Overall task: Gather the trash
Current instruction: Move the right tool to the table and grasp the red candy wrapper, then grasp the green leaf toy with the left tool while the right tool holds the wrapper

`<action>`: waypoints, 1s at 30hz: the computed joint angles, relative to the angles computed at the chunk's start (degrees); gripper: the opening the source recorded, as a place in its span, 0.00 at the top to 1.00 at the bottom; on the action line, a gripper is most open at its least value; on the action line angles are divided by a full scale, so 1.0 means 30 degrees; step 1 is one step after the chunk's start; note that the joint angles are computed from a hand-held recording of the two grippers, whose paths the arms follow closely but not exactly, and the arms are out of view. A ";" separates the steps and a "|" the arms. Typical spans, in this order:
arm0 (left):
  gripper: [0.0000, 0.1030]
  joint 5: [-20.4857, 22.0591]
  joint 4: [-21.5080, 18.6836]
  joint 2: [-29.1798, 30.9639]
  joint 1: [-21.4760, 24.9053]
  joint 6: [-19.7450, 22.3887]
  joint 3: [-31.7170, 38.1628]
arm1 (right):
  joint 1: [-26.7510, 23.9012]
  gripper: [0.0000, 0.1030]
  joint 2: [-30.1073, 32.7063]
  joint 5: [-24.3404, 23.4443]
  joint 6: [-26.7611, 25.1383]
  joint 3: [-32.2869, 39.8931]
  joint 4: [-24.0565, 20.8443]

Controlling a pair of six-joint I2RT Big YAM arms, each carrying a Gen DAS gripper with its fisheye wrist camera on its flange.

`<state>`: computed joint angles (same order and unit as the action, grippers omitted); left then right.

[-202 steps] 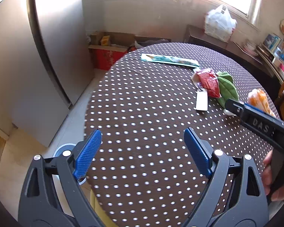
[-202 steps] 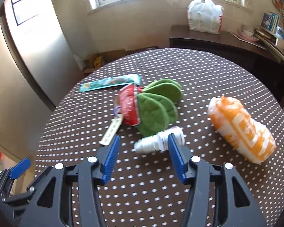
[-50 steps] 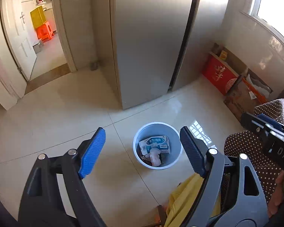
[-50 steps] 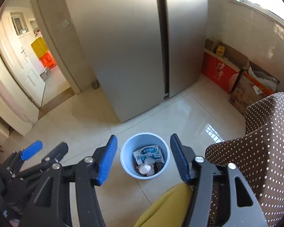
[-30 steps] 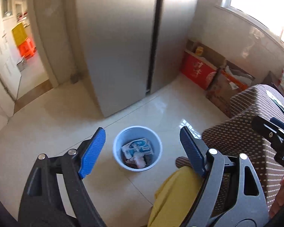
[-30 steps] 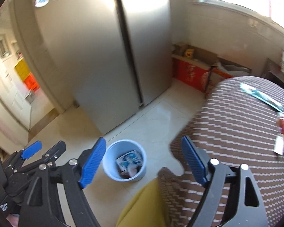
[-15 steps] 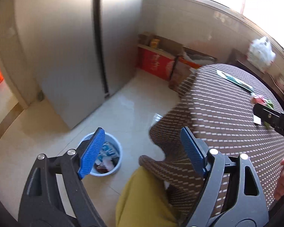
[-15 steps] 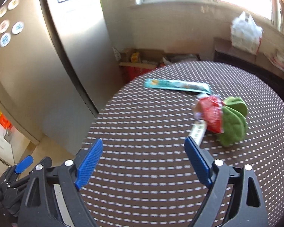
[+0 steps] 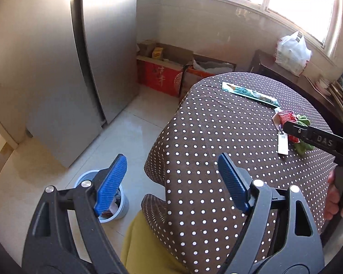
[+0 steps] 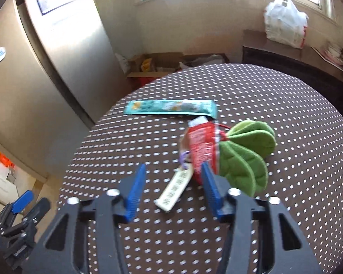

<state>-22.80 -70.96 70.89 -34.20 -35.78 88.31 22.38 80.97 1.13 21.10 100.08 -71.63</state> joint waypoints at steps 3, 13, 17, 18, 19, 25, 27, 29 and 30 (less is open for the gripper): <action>0.22 0.0150 0.0063 -0.0002 0.0173 0.0019 -0.0184 | -0.0239 0.67 0.0121 0.0427 -0.0051 -0.0203 0.0502; 0.22 0.0561 0.0114 0.0203 0.0759 -0.0058 -0.0276 | -0.0135 0.99 0.0029 0.1172 -0.0145 -0.0570 0.0920; 0.22 0.0591 0.0171 0.0334 0.0701 0.0030 -0.0156 | -0.0128 0.94 -0.0084 0.0938 0.0167 -0.0151 0.0755; 0.22 0.0638 0.0190 0.0372 0.0695 0.0023 -0.0127 | -0.0127 0.82 0.0092 0.1074 0.0202 0.0098 0.0638; 0.22 0.0694 0.0216 0.0405 0.0705 0.0051 -0.0099 | -0.0071 0.69 0.0308 0.1433 0.0228 0.0357 0.0455; 0.22 0.0820 0.0373 0.0639 0.0610 0.0308 0.0176 | -0.0073 0.68 0.1808 0.2111 0.0319 0.1603 -0.0454; 0.22 0.0755 0.0348 0.0798 0.0581 0.0376 0.0376 | -0.0088 0.81 0.2210 0.2171 0.0517 0.1671 -0.0426; 0.22 0.0768 0.0411 0.0881 0.0575 0.0425 0.0518 | 0.0046 0.82 0.2204 0.2663 0.0470 0.1450 -0.0061; 0.22 0.0718 0.0405 0.0922 0.0555 0.0446 0.0592 | 0.0070 0.82 0.2092 0.2617 0.0465 0.1367 -0.0040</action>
<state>-20.64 -69.74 73.66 -32.54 -34.44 90.09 22.59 87.24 8.98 22.49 104.18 -71.76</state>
